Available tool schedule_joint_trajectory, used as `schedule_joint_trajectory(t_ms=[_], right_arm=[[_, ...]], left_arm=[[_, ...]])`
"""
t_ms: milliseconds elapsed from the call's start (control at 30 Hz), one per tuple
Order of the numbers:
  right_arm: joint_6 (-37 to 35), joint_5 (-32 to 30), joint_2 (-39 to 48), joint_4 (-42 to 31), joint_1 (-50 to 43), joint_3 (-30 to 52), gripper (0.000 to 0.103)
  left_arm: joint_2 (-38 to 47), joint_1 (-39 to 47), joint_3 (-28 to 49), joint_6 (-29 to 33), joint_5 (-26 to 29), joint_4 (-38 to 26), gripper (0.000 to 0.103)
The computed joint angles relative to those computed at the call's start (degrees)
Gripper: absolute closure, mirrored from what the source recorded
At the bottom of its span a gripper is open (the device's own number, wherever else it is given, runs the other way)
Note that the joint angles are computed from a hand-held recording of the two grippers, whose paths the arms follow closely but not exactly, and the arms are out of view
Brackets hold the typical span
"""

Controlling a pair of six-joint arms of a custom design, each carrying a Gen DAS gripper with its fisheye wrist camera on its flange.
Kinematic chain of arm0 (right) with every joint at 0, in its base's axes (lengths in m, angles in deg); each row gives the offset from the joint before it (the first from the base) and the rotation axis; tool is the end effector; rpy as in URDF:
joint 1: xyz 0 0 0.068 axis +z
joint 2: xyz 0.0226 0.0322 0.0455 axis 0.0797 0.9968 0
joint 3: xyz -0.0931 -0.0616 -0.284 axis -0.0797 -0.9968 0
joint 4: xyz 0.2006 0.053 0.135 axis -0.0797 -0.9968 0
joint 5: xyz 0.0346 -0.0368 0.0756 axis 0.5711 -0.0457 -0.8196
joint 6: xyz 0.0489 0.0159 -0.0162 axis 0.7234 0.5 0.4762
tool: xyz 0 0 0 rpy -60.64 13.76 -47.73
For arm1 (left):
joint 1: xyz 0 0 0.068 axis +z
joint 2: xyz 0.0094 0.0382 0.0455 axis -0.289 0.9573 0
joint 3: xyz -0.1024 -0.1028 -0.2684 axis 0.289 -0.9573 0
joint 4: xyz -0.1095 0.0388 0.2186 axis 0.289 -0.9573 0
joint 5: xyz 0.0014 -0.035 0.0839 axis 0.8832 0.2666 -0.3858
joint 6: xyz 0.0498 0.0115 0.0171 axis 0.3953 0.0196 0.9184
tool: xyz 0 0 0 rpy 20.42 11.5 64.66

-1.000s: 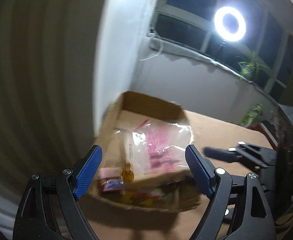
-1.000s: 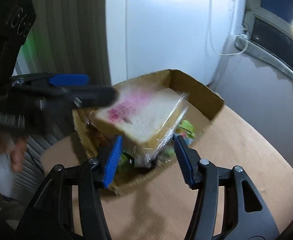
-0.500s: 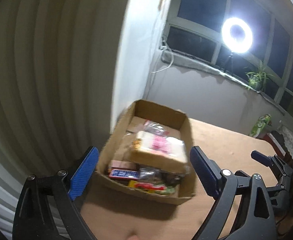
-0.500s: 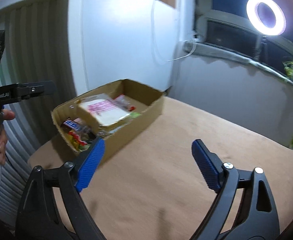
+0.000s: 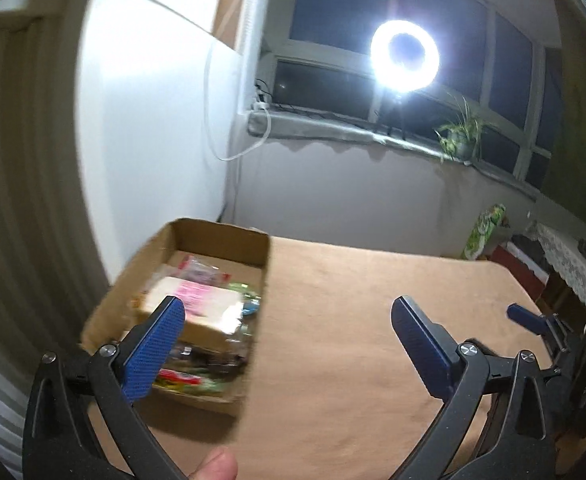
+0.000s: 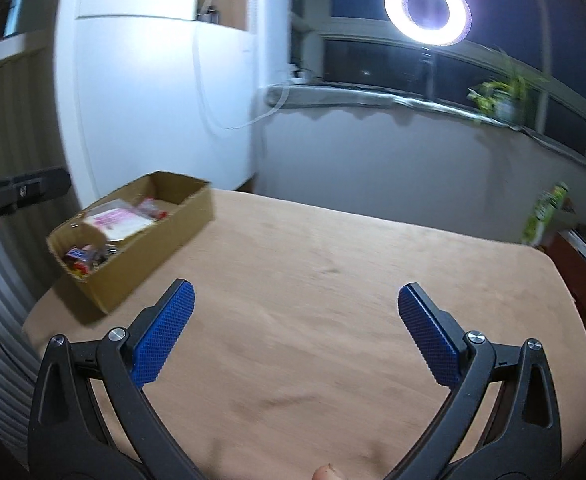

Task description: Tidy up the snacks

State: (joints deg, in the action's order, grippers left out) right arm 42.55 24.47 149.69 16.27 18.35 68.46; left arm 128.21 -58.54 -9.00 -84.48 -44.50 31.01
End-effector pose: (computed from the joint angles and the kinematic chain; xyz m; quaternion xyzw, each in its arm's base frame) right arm 0.2029 0.0556 0.1756 -0.2213 0.8353 0.0844 0.4961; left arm 0.1525 -0.1062 0.2192 -0.1132 0.8550 -0.0276 0.5053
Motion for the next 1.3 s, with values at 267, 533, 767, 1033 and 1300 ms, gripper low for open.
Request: schedule_joint_trajectory(t_ms=[267, 533, 767, 1033, 1300], right_arm=[[-3.0, -4.1, -4.4, -2.8, -14.1, -0.3, 0.0], [-6.7, -6.1, -5.8, -7.5, -22.7, 2.5, 0.0], [-6.7, -8.7, -6.1, -12.2, -25.6, 4.7, 0.0], [-5.3, -7.5, -6.8, -13.7, -24.2, 5.2, 0.0], [-5.3, -5.9, -6.6, -13.6, -22.4, 5.3, 0.0]], left_arm=[[14.3, -8.9, 10.1, -4.7, -5.6, -4.6, 0.0], [22.1, -13.8, 16.8, -7.8, -5.8, -6.7, 0.0], [24.9, -16.7, 21.7, -12.0, -7.7, -14.7, 0.0], [23.6, -18.7, 21.4, -15.0, -8.1, -17.5, 0.0], [22.5, -18.3, 20.4, -15.4, -7.8, -17.4, 0.0]])
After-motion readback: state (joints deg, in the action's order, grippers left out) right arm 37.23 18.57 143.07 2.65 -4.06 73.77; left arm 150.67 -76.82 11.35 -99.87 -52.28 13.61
